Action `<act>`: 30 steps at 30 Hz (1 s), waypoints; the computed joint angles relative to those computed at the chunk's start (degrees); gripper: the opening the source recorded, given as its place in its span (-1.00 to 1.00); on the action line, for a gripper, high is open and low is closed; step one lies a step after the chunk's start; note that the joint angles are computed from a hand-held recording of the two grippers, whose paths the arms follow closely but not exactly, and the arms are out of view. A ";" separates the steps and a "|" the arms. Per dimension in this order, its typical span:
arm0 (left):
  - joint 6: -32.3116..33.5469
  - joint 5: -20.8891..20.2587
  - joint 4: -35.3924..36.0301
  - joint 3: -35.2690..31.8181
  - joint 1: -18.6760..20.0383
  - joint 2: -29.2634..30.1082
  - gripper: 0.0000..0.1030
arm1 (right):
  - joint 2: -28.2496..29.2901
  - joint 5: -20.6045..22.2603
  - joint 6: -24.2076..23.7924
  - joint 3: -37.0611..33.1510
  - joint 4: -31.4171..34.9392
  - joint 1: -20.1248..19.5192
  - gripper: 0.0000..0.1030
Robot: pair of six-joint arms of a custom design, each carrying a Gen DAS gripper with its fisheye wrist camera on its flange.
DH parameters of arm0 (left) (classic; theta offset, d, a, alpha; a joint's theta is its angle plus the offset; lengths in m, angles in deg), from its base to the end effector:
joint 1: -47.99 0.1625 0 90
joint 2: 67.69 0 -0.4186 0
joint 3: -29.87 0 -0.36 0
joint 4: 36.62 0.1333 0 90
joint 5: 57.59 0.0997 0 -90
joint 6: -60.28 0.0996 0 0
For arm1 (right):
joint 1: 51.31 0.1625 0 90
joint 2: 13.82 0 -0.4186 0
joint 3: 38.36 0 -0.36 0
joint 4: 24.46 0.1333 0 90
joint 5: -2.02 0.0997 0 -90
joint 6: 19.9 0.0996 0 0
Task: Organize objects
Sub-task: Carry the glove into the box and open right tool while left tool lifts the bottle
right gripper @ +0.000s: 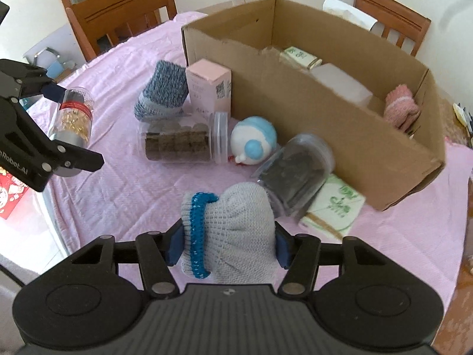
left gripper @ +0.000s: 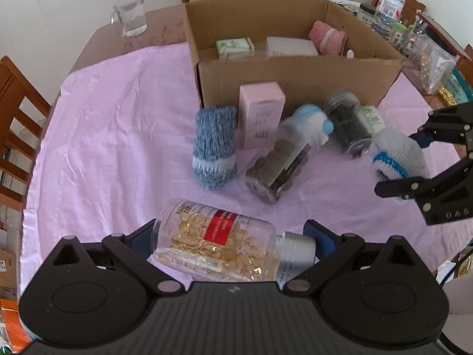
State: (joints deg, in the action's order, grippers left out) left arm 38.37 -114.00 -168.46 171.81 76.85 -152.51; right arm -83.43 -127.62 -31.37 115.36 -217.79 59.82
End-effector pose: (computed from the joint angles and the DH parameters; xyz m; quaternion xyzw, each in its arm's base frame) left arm -0.1784 -0.3134 0.1707 0.3547 0.8809 -0.0946 0.2988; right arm 0.1740 -0.2567 0.1572 0.2060 -0.9062 0.1846 0.3199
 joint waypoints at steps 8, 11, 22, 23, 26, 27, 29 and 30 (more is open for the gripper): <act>2.70 -0.19 1.56 -4.40 -1.60 -0.05 0.94 | -8.68 0.02 -2.51 -3.22 8.67 2.01 0.23; 4.33 -0.12 0.26 -5.72 -1.63 0.69 0.94 | -10.79 0.09 -4.05 -5.11 10.30 2.62 0.23; 7.53 1.65 -1.93 -9.37 -0.96 3.27 0.94 | -11.26 -1.20 -10.64 -12.45 10.77 2.57 0.24; 7.89 1.94 -2.47 -9.56 -0.91 3.54 0.94 | -10.71 -1.16 -11.36 -13.13 10.34 2.21 0.24; 8.42 2.69 -3.61 -10.11 -0.61 4.36 0.94 | -8.95 -1.10 -12.71 -15.46 9.33 1.04 0.24; 8.36 2.93 -3.69 -10.34 -0.55 4.59 0.94 | -8.31 -0.92 -13.41 -16.22 8.91 0.62 0.24; 8.89 3.07 -4.30 -10.86 -0.23 5.11 0.94 | -6.73 -0.83 -14.85 -17.41 7.30 -0.11 0.30; 9.21 3.09 -4.75 -11.10 -0.03 5.39 0.94 | -6.13 -0.94 -15.22 -18.07 7.16 -0.39 0.42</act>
